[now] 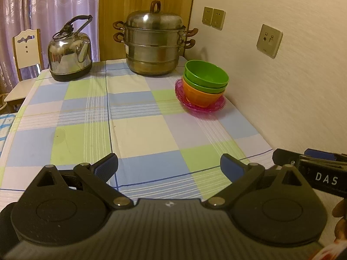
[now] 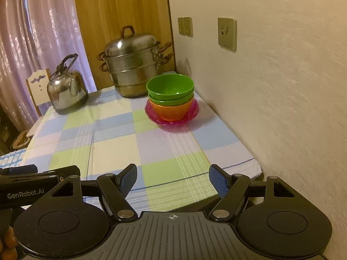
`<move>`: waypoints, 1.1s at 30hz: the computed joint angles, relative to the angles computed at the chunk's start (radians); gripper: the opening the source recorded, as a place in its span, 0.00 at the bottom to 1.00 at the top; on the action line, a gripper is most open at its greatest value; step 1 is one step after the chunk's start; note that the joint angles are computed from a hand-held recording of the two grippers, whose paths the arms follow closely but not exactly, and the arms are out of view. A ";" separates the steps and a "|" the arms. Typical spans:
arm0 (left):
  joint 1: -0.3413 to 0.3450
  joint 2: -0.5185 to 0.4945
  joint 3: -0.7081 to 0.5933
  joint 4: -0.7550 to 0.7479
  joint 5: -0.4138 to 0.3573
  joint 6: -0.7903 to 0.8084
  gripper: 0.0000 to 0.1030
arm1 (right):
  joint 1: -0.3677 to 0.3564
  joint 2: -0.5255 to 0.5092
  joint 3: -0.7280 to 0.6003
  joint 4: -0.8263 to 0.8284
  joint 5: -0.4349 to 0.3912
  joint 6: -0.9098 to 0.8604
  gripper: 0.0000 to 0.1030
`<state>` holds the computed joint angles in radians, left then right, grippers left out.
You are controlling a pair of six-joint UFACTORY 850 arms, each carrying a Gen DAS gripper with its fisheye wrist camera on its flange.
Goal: Organize plates and bowls
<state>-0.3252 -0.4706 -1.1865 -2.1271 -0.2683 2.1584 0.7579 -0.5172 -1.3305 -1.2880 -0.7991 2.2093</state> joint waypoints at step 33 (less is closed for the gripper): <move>-0.008 -0.005 0.002 -0.075 0.006 0.093 0.97 | 0.002 -0.009 -0.006 0.008 -0.010 -0.017 0.71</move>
